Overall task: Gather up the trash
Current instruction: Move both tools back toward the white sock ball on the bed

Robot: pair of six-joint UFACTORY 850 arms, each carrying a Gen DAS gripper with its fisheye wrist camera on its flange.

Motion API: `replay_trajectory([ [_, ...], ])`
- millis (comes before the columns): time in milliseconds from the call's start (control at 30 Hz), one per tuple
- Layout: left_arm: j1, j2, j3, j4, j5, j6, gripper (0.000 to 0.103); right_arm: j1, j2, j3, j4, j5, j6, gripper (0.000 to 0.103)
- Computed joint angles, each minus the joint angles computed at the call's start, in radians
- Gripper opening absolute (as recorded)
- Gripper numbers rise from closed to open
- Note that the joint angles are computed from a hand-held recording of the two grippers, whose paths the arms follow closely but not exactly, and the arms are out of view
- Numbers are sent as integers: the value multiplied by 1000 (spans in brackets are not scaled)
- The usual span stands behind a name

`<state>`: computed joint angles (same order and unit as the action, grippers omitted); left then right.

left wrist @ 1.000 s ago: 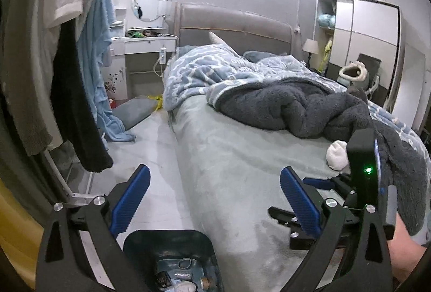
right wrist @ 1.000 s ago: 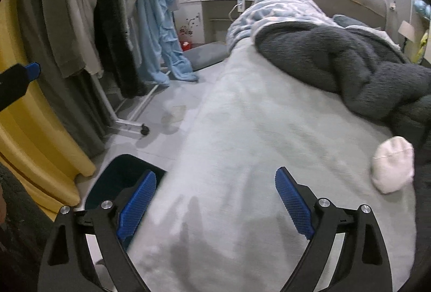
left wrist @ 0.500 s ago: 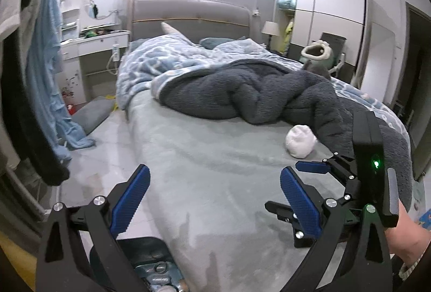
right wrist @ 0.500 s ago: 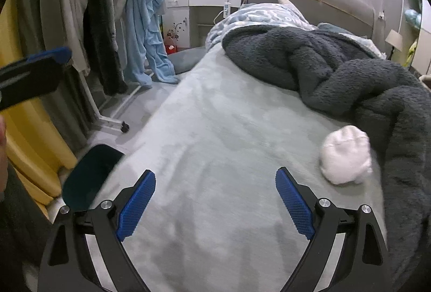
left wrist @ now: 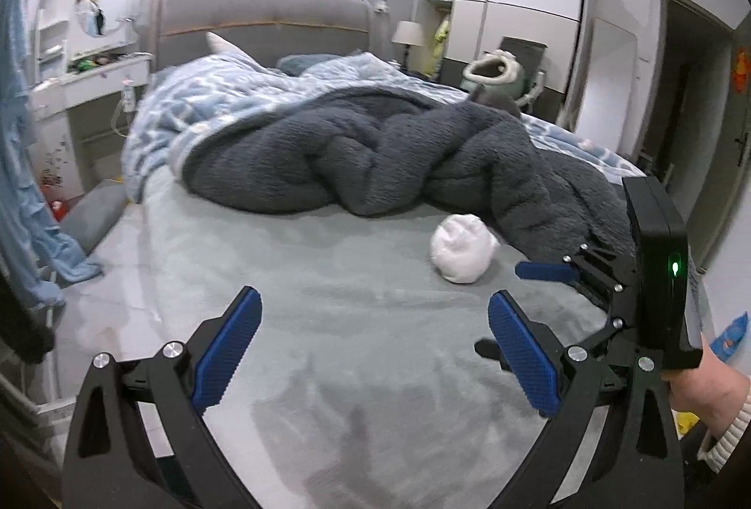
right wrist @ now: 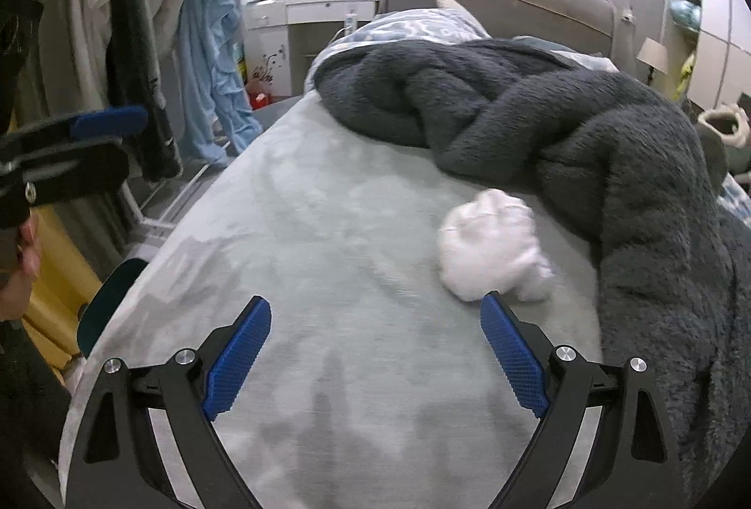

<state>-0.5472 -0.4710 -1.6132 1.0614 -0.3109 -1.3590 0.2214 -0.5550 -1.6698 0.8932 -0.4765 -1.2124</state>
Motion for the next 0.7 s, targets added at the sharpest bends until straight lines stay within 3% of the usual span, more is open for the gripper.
replay_trajectory([
  [300, 19, -132, -165, -317, 26, 340, 99, -79, -70, -84, 56, -41, 9, 92],
  [700, 41, -331, -431, -746, 3, 738, 99, -100, -139, -158, 7, -49, -21, 92],
])
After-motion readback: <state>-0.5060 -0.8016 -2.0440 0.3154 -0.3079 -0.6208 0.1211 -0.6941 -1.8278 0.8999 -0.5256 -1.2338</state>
